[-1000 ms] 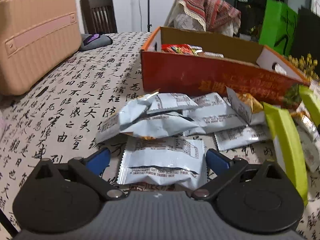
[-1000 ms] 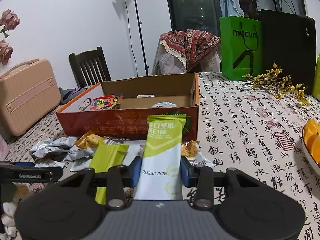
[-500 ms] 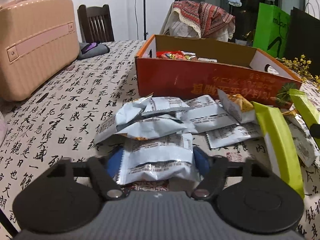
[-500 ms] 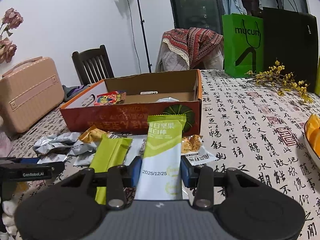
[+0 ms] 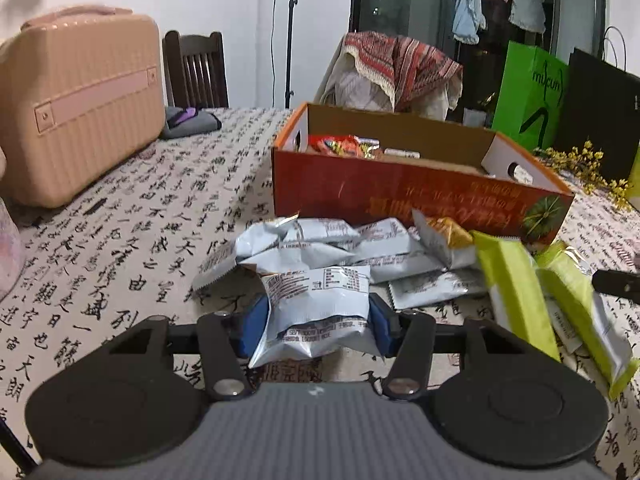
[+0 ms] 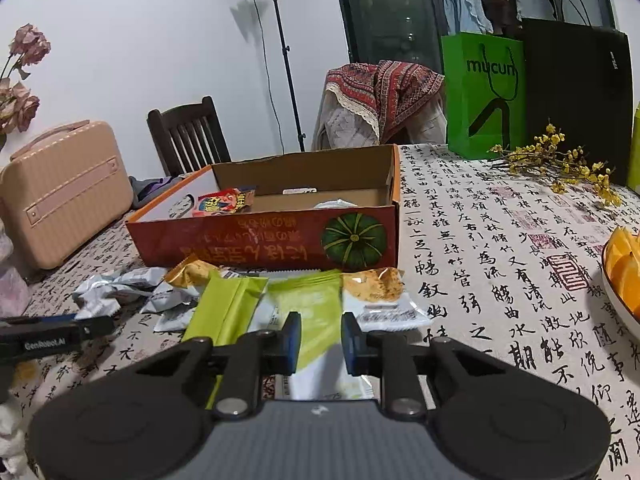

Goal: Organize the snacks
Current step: 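Grasp a silver cookie packet with the left gripper while the right holds the green bar, then carry the silver packet and green bar over the orange box and open both grippers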

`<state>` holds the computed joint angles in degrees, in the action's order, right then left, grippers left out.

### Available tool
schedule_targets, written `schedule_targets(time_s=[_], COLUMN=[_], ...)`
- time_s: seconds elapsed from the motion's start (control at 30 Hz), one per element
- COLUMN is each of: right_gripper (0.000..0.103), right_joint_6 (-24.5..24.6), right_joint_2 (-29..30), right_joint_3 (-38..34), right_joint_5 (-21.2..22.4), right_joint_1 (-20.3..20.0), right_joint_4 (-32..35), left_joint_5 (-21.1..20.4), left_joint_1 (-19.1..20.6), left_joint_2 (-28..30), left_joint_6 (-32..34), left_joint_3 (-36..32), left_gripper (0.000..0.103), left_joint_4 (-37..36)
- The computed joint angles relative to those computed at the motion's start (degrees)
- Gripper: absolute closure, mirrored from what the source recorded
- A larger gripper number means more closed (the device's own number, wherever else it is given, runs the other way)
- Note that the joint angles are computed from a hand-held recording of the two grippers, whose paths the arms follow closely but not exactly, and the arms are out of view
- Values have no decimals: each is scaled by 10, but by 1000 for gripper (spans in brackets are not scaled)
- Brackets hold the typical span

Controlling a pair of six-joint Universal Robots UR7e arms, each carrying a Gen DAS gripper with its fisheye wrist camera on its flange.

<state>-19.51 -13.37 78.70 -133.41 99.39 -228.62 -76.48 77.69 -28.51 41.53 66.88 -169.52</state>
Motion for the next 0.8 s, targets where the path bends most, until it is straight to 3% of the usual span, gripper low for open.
schedule_targets(time_s=[0.2, 0.33, 0.43, 0.63, 0.8], right_gripper=[79, 62, 59, 56, 65], right_joint_6=[12, 13, 21, 28, 19], right_joint_2=[-2, -3, -2, -1, 1], right_joint_3=[7, 11, 12, 4, 7], right_joint_5=[-1, -7, -10, -13, -9], right_joint_1=[0, 1, 0, -4, -5], right_joint_4=[7, 19, 35, 70, 63], left_joint_5=[-15, -25, -31, -39, -42], left_joint_1=[0, 0, 1, 1, 1], left_joint_2=[-14, -23, -28, -33, -34], left_joint_6=[1, 2, 3, 2, -2], left_joint_3=[19, 34, 40, 45, 45], left_gripper=[50, 50, 50, 50, 50], left_joint_4=[-14, -26, -29, -30, -29])
